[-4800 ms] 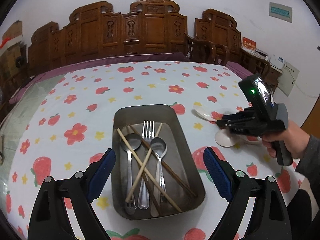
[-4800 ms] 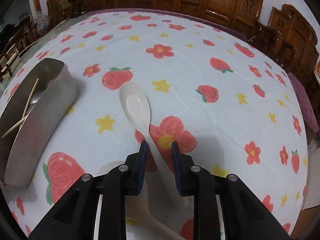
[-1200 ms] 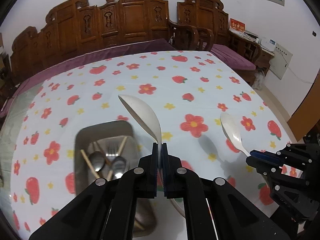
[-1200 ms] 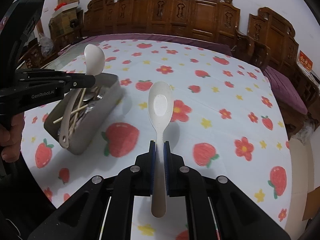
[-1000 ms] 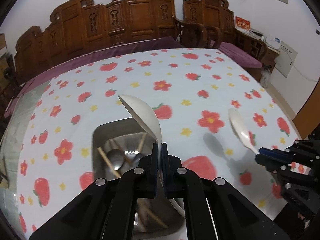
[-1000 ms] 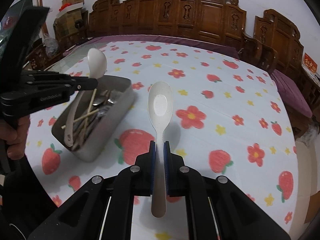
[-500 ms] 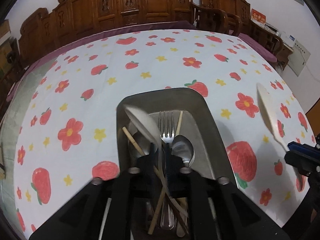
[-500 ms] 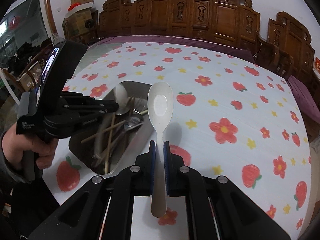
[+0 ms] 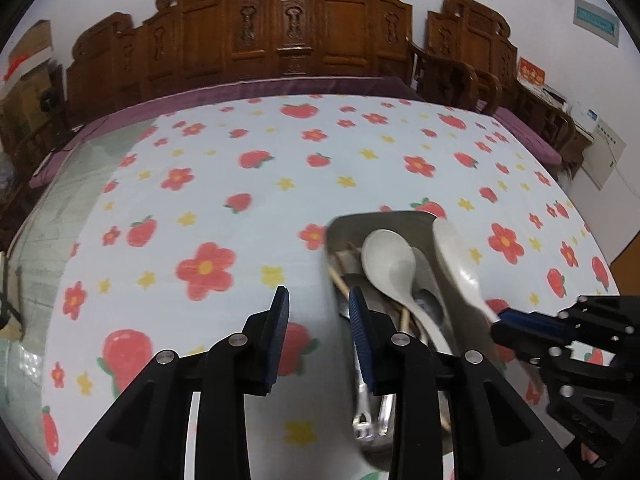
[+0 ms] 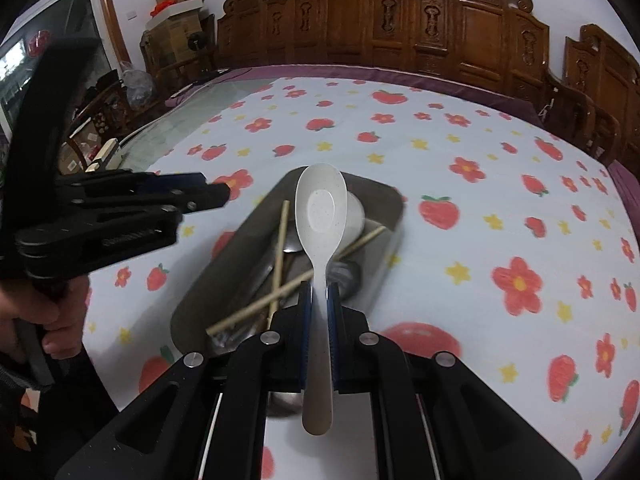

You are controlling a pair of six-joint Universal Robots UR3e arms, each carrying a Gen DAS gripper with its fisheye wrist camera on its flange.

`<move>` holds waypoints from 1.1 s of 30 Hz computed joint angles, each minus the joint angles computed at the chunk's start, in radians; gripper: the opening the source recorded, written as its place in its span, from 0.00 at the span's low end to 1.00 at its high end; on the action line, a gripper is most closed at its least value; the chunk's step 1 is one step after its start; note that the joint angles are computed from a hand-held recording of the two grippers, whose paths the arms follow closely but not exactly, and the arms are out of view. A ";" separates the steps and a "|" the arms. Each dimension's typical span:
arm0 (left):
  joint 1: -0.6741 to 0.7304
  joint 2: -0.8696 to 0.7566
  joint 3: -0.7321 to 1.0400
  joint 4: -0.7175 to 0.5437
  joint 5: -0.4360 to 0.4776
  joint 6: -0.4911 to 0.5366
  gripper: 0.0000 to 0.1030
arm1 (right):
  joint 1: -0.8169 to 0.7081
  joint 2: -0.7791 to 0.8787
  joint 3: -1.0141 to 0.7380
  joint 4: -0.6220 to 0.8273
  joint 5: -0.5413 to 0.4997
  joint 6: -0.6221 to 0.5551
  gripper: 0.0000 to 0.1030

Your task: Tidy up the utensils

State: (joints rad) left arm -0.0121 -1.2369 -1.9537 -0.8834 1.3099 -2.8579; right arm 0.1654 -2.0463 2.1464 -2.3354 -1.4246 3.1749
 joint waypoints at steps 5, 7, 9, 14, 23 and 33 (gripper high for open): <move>0.087 0.057 -0.005 -0.049 -0.042 0.049 0.29 | 0.063 0.139 -0.035 -0.103 -0.022 0.069 0.09; 0.115 0.078 -0.007 -0.065 -0.057 0.066 0.29 | 0.074 0.186 -0.047 -0.132 -0.024 0.091 0.09; 0.129 0.094 -0.010 -0.072 -0.063 0.077 0.29 | 0.076 0.221 -0.055 -0.151 -0.021 0.109 0.09; 0.165 0.131 -0.014 -0.093 -0.088 0.100 0.34 | 0.061 0.263 -0.050 -0.187 -0.003 0.140 0.10; 0.142 0.174 -0.002 -0.114 -0.086 0.077 0.50 | 0.006 0.100 0.020 -0.162 0.032 0.113 0.25; 0.032 0.257 0.044 -0.141 -0.069 -0.030 0.84 | -0.096 -0.311 -0.002 0.109 -0.022 0.051 0.58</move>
